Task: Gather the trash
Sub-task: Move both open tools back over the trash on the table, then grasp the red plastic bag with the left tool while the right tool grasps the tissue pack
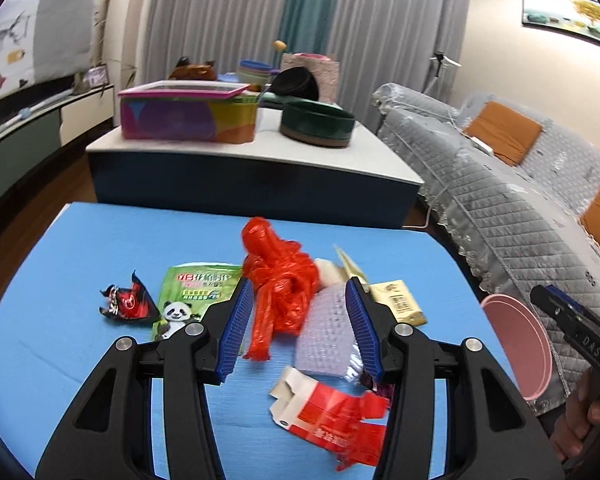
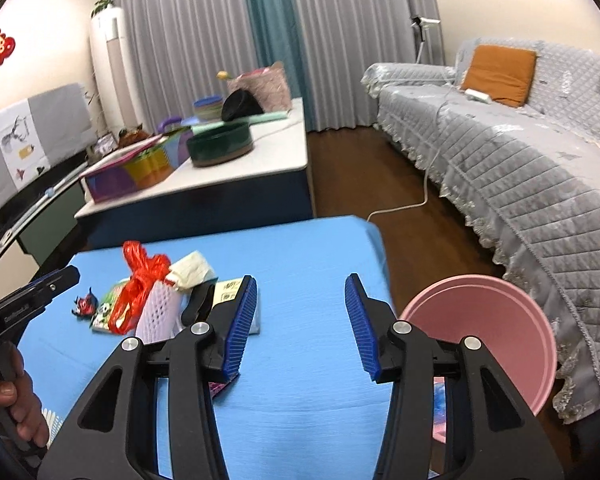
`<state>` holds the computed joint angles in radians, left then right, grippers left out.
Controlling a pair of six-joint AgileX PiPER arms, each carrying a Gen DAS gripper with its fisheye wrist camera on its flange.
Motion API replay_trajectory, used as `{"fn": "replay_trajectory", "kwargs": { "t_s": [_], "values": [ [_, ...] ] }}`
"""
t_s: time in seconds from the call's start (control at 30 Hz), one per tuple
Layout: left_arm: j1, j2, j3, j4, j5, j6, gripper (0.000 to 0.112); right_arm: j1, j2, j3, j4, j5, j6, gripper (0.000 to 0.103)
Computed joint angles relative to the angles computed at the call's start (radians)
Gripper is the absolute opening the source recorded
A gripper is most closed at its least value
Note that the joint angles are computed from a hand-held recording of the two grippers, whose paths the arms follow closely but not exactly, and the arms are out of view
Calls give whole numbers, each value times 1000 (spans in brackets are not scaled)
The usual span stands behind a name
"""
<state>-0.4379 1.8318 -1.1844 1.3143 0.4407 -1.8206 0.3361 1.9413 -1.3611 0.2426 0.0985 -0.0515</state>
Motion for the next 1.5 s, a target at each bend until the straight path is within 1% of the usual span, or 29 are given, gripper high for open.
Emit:
{"fn": "replay_trajectory", "kwargs": {
  "t_s": [0.1, 0.2, 0.27, 0.33, 0.4, 0.5, 0.57, 0.67, 0.8, 1.0, 1.17, 1.27, 1.37, 1.5],
  "values": [
    [11, 23, 4, 38, 3, -45, 48, 21, 46, -48, -55, 15, 52, 47],
    [22, 42, -1, 38, -2, -46, 48, 43, 81, -83, -81, 27, 75, 47],
    [28, 54, -3, 45, 0, -49, 48, 61, 113, -120, -144, 42, 126, 47],
    [40, 69, -9, 40, -14, -45, 48, 73, 147, -159, -143, 61, 124, 47],
    [46, 79, -15, 28, -23, -34, 48, 82, 181, -198, -131, 81, 118, 51],
    [65, 102, -30, 4, -44, -17, 48, 96, 228, -252, -165, 106, 156, 55],
    [77, 112, -37, -8, -54, -13, 48, 101, 258, -286, -148, 126, 144, 57],
    [91, 133, -53, -36, -69, 9, 48, 109, 300, -339, -154, 162, 145, 63],
    [98, 165, -87, -86, -83, 61, 48, 115, 359, -416, -146, 214, 139, 66],
    [109, 209, -141, -188, -100, 157, 48, 120, 410, -505, -171, 279, 163, 72],
    [118, 241, -185, -252, -108, 222, 48, 121, 456, -582, -203, 336, 183, 73],
    [114, 254, -201, -249, -89, 219, 48, 121, 489, -642, -215, 378, 195, 73],
    [125, 271, -217, -314, -106, 280, 48, 122, 515, -688, -219, 411, 194, 73],
    [122, 288, -239, -342, -97, 317, 47, 128, 549, -742, -231, 451, 186, 73]
  ]
}}
